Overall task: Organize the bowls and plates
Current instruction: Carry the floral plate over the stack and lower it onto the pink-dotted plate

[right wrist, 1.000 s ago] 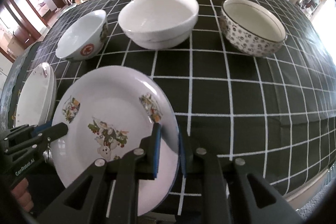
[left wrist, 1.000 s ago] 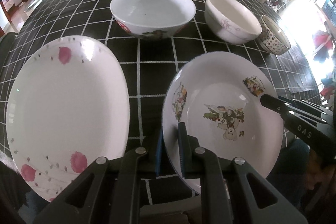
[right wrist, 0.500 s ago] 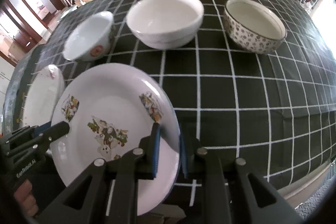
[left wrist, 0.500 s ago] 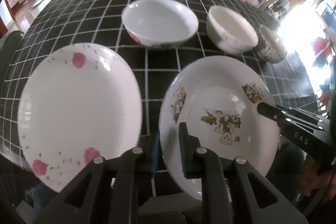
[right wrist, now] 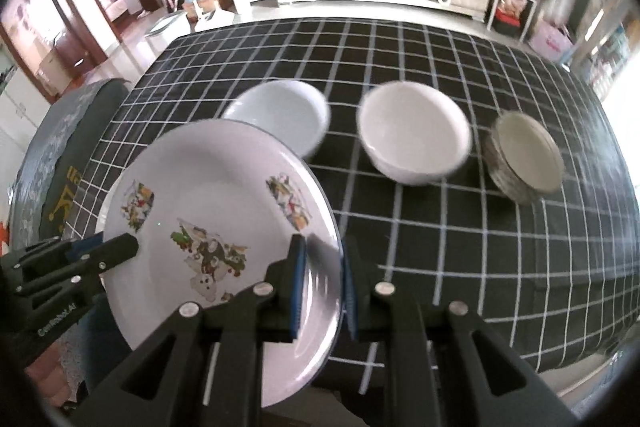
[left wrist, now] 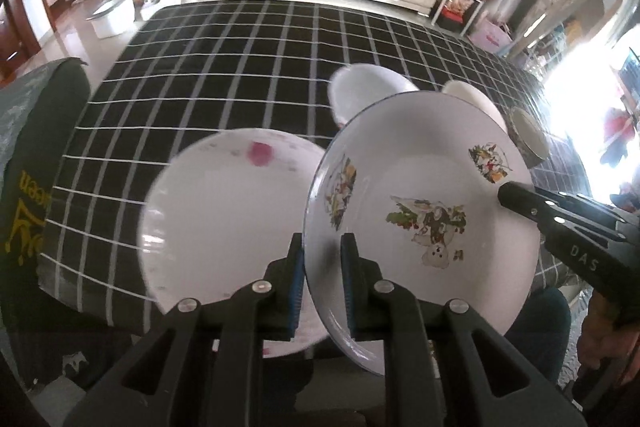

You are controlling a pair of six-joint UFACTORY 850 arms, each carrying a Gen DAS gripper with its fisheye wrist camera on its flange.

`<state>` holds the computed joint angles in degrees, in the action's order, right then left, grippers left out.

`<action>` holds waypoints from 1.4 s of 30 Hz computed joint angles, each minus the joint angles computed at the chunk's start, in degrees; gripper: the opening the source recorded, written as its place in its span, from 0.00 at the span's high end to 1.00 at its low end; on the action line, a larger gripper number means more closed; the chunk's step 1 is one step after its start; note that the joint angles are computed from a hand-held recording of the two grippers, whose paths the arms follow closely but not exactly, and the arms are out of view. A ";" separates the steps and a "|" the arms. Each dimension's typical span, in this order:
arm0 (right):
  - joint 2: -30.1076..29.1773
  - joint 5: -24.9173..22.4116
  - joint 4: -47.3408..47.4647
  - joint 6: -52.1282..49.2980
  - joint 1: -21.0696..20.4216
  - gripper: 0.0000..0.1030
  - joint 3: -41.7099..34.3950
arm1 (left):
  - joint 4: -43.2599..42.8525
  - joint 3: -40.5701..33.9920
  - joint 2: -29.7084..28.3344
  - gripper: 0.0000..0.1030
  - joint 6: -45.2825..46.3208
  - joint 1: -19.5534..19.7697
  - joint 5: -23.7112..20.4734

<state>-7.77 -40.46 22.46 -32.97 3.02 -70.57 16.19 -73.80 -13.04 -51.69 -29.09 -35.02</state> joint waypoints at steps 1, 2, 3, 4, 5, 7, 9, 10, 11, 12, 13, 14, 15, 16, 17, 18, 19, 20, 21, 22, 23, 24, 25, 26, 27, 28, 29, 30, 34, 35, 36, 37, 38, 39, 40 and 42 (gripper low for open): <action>-0.15 0.09 0.04 0.00 0.54 0.78 0.00 | 0.29 0.62 0.50 0.87 -0.25 0.47 -0.03; -0.41 0.01 0.29 0.10 1.21 0.78 -0.13 | 0.47 1.33 1.10 0.87 -0.44 0.96 -0.11; -0.78 -0.25 0.65 0.29 1.93 0.78 -0.32 | 0.56 2.24 1.86 0.87 -0.72 1.64 -0.16; -1.00 -0.56 0.90 0.34 2.55 0.78 -0.40 | 0.61 3.04 2.45 0.87 -0.90 2.14 -0.13; -1.51 -0.94 0.98 0.51 3.29 0.78 -0.78 | 0.68 3.79 3.01 0.87 -1.02 2.62 -0.24; -2.37 -1.45 1.09 0.70 4.73 0.78 -1.28 | 1.10 5.91 4.61 0.87 -1.80 3.46 -0.49; -3.14 -1.73 1.03 0.75 6.17 0.78 -1.56 | 1.02 7.93 6.03 0.87 -2.44 4.51 -0.35; -3.50 -1.67 0.84 0.84 6.93 0.78 -1.63 | 1.05 8.94 6.75 0.87 -2.66 4.87 -0.06; -3.65 -1.56 0.67 0.83 7.44 0.78 -1.55 | 0.99 9.77 7.21 0.87 -2.77 5.34 0.27; -4.05 -1.54 0.39 0.93 8.08 0.78 -1.59 | 0.85 10.54 7.60 0.87 -2.95 5.75 0.43; -4.21 -1.65 0.08 1.11 8.55 0.78 -1.42 | 0.72 11.19 7.88 0.87 -3.21 6.09 0.70; -4.59 -1.78 -0.32 1.26 9.06 0.78 -1.48 | 0.42 11.55 7.95 0.87 -3.38 6.39 0.86; -4.93 -1.81 -0.69 1.35 9.45 0.78 -1.62 | 0.30 11.94 7.99 0.87 -3.49 6.66 1.04; -5.03 -1.60 -1.16 1.71 9.87 0.78 -1.61 | 0.24 12.10 7.95 0.87 -3.46 6.82 1.05; -5.19 -1.38 -1.76 2.24 10.29 0.78 -1.74 | 0.33 12.34 7.99 0.87 -3.39 6.98 1.07; -5.35 -0.99 -2.34 2.65 10.67 0.78 -1.81 | 0.57 12.52 8.01 0.87 -3.48 7.07 1.08; -5.57 -0.68 -2.79 2.93 10.97 0.78 -1.98 | 0.62 12.60 8.00 0.87 -3.44 7.20 1.12; -5.80 -0.49 -3.14 3.20 11.24 0.78 -2.20 | 0.57 12.65 7.95 0.87 -3.32 7.35 1.20; -6.12 -0.34 -3.58 3.58 11.56 0.78 -2.53 | 0.40 12.68 7.80 0.87 -3.13 7.63 1.45; -6.33 -0.29 -3.81 3.72 11.71 0.78 -2.75 | 0.19 12.57 7.58 0.87 -2.99 7.82 1.60; -6.62 -0.27 -4.06 3.88 11.87 0.78 -3.04 | -0.13 12.60 7.43 0.87 -2.63 8.09 1.78; -6.91 -0.21 -4.39 4.21 12.08 0.78 -3.29 | -0.23 12.49 7.26 0.87 -2.53 8.21 1.76; -7.02 -0.10 -4.69 4.42 12.20 0.78 -3.31 | -0.23 12.33 7.04 0.87 -2.43 8.30 1.65; -7.31 0.14 -5.28 4.87 12.49 0.78 -3.54 | -0.12 12.26 6.85 0.87 -2.51 8.36 1.59; -7.23 0.39 -5.61 4.98 12.57 0.78 -3.38 | -0.02 12.20 6.67 0.87 -2.47 8.43 1.44; -7.34 0.67 -6.10 5.25 12.78 0.78 -3.40 | 0.02 12.09 6.48 0.87 -2.38 8.46 1.34; -7.47 0.90 -6.68 5.52 12.95 0.78 -3.48 | 0.53 12.02 6.34 0.87 -2.77 8.50 1.35; -7.78 0.84 -7.01 5.72 13.09 0.78 -3.70 | 0.65 11.84 6.08 0.87 -2.68 8.59 1.20; -8.89 0.28 -8.05 6.51 13.50 0.77 -4.45 | 0.15 11.65 5.60 0.87 -2.13 9.11 1.15; -8.99 0.26 -8.05 6.33 13.55 0.76 -4.46 | -0.05 11.62 5.44 0.87 -1.96 9.25 1.08; -9.17 0.14 -8.13 6.31 13.64 0.76 -4.53 | -0.30 11.66 5.33 0.87 -1.76 9.31 1.11; -9.34 0.07 -8.35 6.44 13.73 0.76 -4.60 | -0.37 11.74 5.34 0.87 -1.80 9.29 1.17; -9.41 0.17 -8.16 6.32 13.72 0.76 -4.57 | -0.30 11.75 5.28 0.87 -1.80 9.30 1.15; -9.42 0.20 -8.03 6.19 13.70 0.76 -4.58 | -0.18 11.80 5.28 0.87 -1.82 9.30 1.23; -9.46 0.23 -7.91 6.03 13.68 0.76 -4.62 | -0.11 11.85 5.29 0.87 -1.87 9.32 1.34; -9.45 0.38 -7.60 5.49 13.63 0.76 -4.61 | -0.12 11.80 5.17 0.87 -2.01 9.42 1.48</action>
<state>-17.22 -40.08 14.86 -27.48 16.65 -75.19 16.07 -61.99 -7.87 -53.70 -19.66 -33.54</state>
